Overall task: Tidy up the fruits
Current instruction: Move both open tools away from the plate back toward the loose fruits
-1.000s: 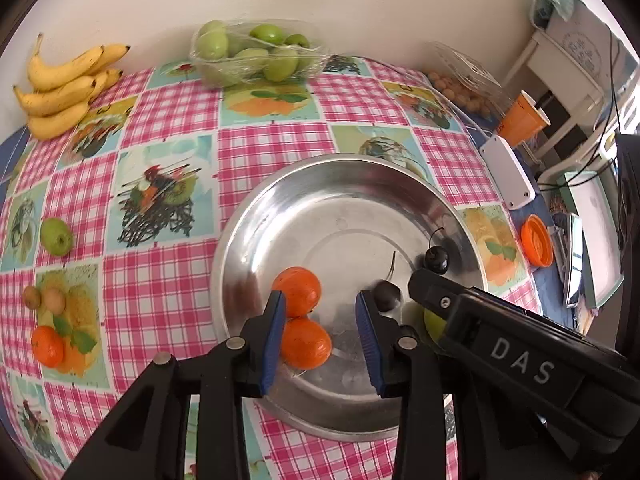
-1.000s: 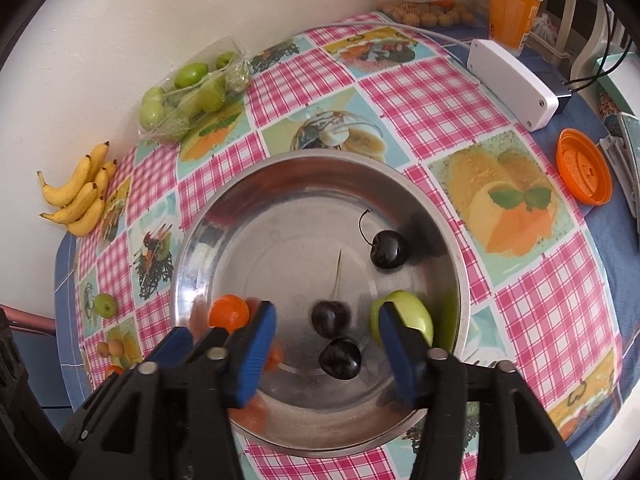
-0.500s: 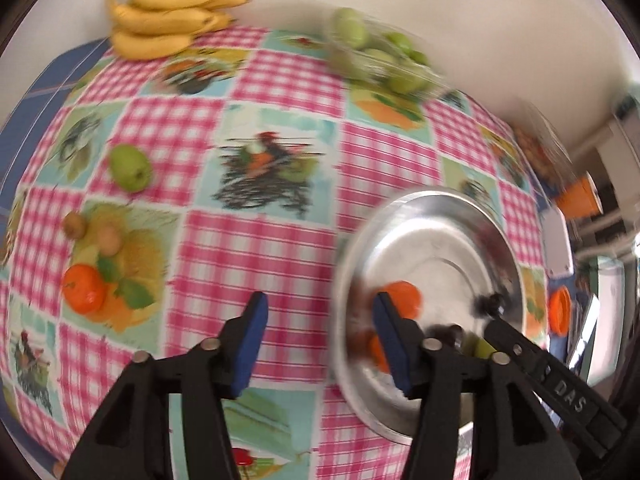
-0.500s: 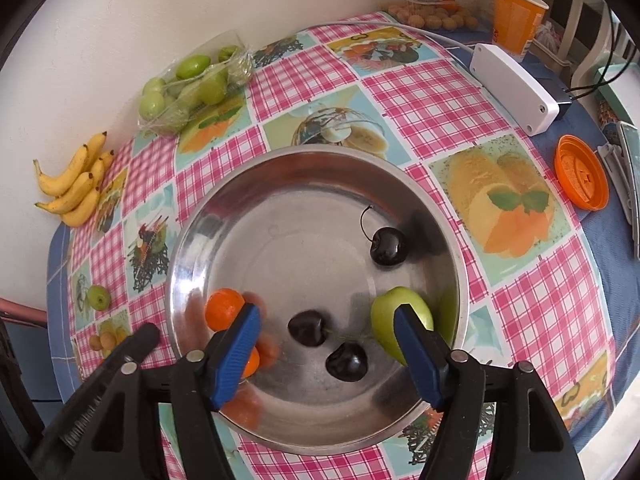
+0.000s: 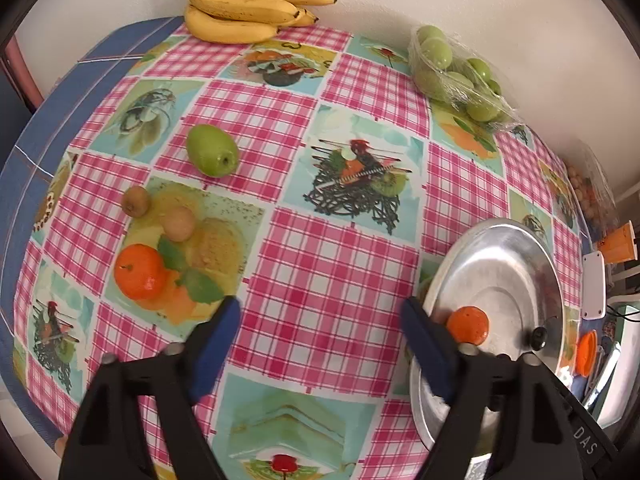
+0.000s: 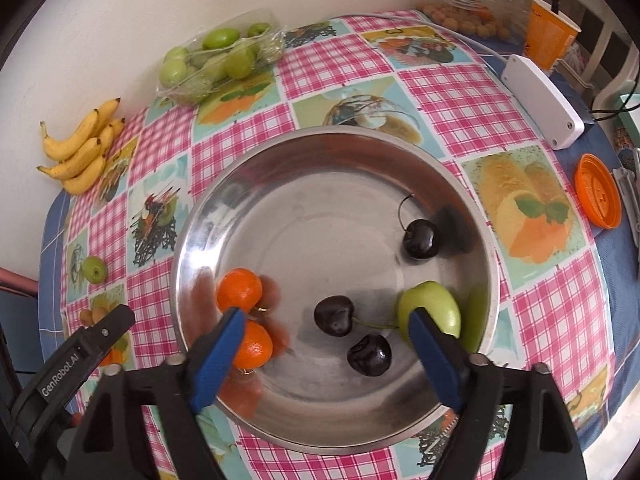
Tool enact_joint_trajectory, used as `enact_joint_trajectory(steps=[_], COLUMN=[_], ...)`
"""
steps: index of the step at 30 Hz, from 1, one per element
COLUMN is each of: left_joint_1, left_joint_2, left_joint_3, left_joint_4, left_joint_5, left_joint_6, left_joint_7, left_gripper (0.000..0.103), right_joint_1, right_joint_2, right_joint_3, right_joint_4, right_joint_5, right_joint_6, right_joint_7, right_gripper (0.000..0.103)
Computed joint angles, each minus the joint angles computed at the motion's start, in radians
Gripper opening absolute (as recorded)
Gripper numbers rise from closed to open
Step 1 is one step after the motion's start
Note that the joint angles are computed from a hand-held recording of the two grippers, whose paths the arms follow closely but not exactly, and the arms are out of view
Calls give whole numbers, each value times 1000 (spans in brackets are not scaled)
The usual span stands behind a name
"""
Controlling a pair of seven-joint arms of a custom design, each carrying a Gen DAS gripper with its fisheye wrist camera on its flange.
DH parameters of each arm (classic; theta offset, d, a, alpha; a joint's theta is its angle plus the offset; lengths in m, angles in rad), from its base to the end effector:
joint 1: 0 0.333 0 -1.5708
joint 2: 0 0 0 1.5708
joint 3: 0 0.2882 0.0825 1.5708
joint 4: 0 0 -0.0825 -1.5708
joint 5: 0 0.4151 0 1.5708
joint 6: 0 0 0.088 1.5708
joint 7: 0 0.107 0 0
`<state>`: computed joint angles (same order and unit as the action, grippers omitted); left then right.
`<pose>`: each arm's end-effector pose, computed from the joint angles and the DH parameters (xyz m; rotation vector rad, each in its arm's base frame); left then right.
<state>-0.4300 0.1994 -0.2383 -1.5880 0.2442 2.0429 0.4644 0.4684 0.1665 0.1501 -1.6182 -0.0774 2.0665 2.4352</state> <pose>0.5433 -0.3972 0.5137 -2.4356 1.6747 -0.4148 0.5486 0.3781 0.5190 -1.7826 2.2352 -0.0877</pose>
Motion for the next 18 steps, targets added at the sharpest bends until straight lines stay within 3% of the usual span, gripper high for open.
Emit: enact_joint_trajectory(steps=[3,5,9,18], left_joint_1=[-1,-2,-7,-1], left_joint_2=[-5,-5,-7,-38], left_joint_3=[1,1,2,3], left_joint_4=[-4,-5,-6,-36], left_joint_5=[11,17,46,83], left_joint_6=[1,0,-12,4], left_joint_7=[-5,-7,-18,-35], left_gripper=[87,88,95,96], right_joint_1=[2,3,6,11], right_joint_2=[3,6,12,11], right_joint_3=[1,2,2,3], right_joint_4=[2,5,12,10], right_joint_5=[-8,-9,-14,-33], right_joint_6=[8,11,4,43], right_joint_7=[-9,-14,-19,-37], right_gripper=[91,103,103,103])
